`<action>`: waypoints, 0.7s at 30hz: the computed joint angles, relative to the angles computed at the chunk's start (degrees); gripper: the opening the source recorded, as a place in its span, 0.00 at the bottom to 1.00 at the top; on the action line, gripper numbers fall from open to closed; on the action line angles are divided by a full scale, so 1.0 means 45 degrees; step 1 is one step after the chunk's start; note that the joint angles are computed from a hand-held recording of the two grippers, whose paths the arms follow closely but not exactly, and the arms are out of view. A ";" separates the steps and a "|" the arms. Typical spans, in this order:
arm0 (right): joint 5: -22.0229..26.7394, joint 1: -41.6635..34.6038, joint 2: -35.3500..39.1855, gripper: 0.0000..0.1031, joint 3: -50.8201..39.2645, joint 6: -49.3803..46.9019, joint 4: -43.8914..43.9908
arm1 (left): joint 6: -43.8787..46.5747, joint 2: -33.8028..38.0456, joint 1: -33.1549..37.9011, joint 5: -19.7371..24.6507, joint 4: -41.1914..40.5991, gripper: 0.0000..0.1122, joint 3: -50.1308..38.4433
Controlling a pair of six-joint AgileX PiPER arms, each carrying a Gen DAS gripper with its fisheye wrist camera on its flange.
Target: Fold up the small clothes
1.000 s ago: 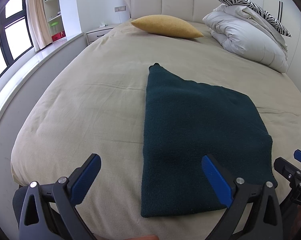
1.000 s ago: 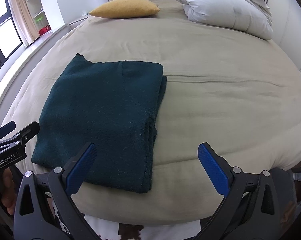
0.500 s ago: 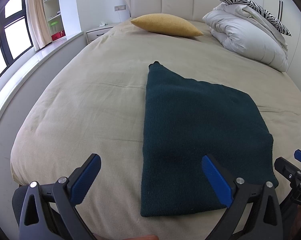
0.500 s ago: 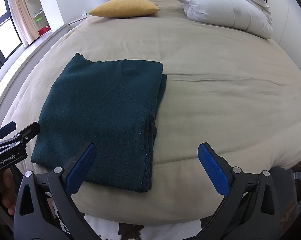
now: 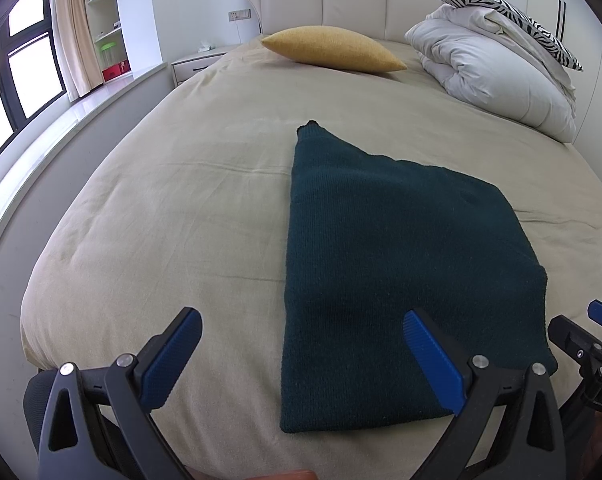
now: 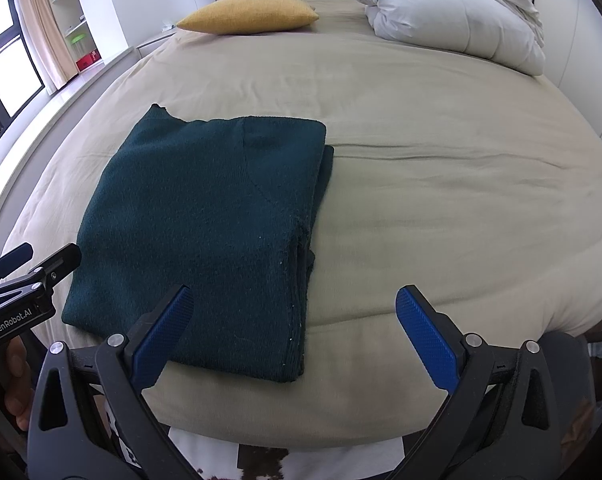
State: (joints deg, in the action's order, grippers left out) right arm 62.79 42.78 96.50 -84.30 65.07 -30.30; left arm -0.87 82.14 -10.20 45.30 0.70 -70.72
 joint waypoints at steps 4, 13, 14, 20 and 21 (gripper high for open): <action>0.0002 0.0034 0.0001 1.00 0.0020 0.0051 -0.0003 | 0.0016 0.0009 0.0002 0.0010 -0.0012 0.92 -0.0020; -0.0015 0.0021 -0.0030 1.00 0.0071 0.0020 0.0025 | 0.0049 -0.0122 -0.0001 -0.0080 -0.0053 0.92 0.0212; -0.0012 0.0041 -0.0033 1.00 0.0075 0.0038 0.0024 | 0.0045 -0.0085 0.0003 -0.0072 -0.0047 0.92 0.0173; -0.0032 0.0019 -0.0032 1.00 0.0076 0.0031 0.0041 | 0.0194 -0.0137 0.0033 -0.0150 -0.0174 0.92 0.0346; -0.0023 0.0025 -0.0025 1.00 0.0072 0.0032 0.0033 | 0.0200 -0.0161 0.0038 -0.0170 -0.0198 0.92 0.0378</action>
State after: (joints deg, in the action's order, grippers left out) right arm 62.69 42.89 96.38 -83.98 65.22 -30.15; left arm 0.03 81.41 -10.03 44.53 -0.19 -69.02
